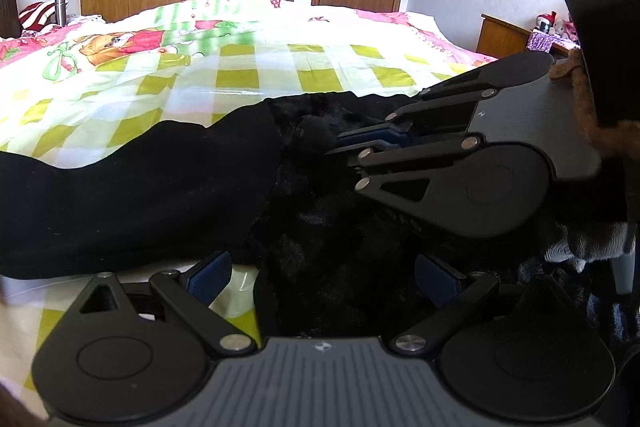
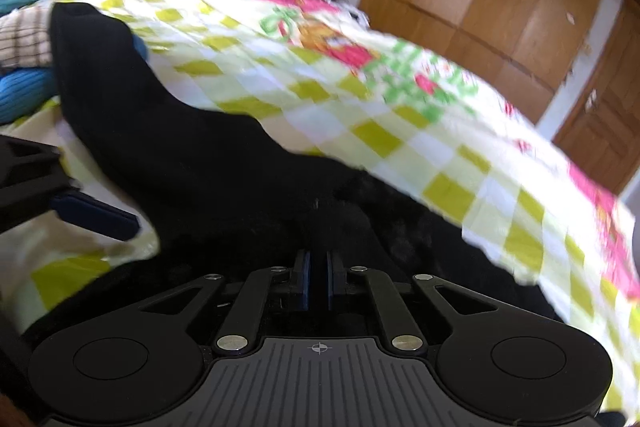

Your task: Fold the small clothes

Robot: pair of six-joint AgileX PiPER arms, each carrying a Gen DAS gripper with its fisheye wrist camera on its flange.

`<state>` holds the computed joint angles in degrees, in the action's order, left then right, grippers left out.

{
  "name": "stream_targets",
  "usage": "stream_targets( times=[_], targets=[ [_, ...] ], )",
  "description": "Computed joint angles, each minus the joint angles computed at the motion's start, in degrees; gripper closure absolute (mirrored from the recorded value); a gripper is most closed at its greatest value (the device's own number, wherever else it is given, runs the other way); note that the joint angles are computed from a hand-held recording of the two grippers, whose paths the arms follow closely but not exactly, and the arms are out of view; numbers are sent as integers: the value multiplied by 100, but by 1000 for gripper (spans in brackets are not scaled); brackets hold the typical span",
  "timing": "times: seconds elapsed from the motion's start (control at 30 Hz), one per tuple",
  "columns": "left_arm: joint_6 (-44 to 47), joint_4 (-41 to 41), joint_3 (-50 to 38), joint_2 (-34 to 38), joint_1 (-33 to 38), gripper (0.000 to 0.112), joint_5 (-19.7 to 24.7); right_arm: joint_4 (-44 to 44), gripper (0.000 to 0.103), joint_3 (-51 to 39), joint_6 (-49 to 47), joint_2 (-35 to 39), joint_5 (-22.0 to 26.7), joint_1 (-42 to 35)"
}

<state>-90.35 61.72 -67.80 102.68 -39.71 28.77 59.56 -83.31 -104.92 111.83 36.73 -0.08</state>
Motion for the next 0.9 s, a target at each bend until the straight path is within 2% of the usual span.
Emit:
stream_targets(
  times=[0.07,0.17,0.33,0.47,0.53,0.63,0.7,0.73,0.83,0.9],
  targets=[
    [41,-52,10,3,17,9,-24,10,103,42,-138,-15,102,4],
    [134,-147,0,19,46,9,-43,-208,103,18,31,19,195,77],
    [23,-54,68,-30,83,9,-133,32,103,238,-211,-140,59,109],
    [-67,-41,213,-175,49,9,-28,387,80,423,-584,-265,-61,44],
    [-209,22,386,-320,-6,9,66,63,78,322,-236,-193,-161,98],
    [-319,49,483,-384,-18,9,181,-433,78,-26,556,69,-141,211],
    [-373,26,525,-408,53,9,73,-476,78,-129,827,219,-426,358],
    [-399,30,540,-412,74,9,35,-425,79,-137,826,279,-582,419],
    [-450,42,570,-419,107,9,-24,-388,93,-172,975,331,-718,494],
    [-462,36,568,-406,130,9,-49,132,93,90,337,167,-761,468]
  ],
)
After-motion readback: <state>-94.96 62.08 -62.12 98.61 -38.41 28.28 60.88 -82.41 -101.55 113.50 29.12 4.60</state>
